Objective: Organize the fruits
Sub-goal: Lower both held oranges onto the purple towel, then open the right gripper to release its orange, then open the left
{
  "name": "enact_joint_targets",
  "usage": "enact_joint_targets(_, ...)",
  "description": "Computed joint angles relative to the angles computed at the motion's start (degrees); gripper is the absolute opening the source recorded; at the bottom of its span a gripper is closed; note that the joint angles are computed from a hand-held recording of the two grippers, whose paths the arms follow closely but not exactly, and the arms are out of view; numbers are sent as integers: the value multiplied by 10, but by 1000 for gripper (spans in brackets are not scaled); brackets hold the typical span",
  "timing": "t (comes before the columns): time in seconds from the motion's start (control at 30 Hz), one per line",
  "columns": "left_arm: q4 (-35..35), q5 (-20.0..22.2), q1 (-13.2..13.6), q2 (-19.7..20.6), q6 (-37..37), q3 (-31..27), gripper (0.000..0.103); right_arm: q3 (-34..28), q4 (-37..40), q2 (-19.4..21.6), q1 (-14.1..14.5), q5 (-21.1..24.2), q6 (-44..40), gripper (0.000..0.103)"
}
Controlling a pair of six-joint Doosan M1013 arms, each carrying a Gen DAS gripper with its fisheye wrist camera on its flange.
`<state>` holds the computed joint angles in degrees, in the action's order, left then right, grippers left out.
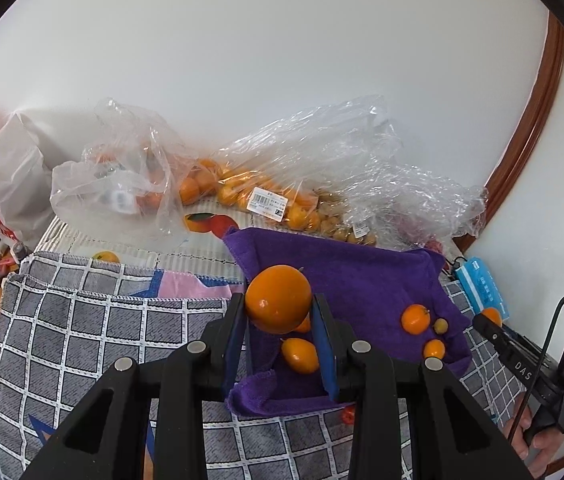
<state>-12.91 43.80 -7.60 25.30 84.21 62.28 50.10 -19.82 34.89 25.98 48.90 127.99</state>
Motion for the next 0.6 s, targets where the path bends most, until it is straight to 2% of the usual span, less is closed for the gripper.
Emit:
enact_joint_targets(0.27, -14, 17, 2, 21, 5, -14, 31, -24, 60, 35, -5, 25, -47, 32)
enact_joint_targets(0.6, -51, 47, -5, 47, 42, -38, 31, -54, 79, 67, -2, 60, -88, 33)
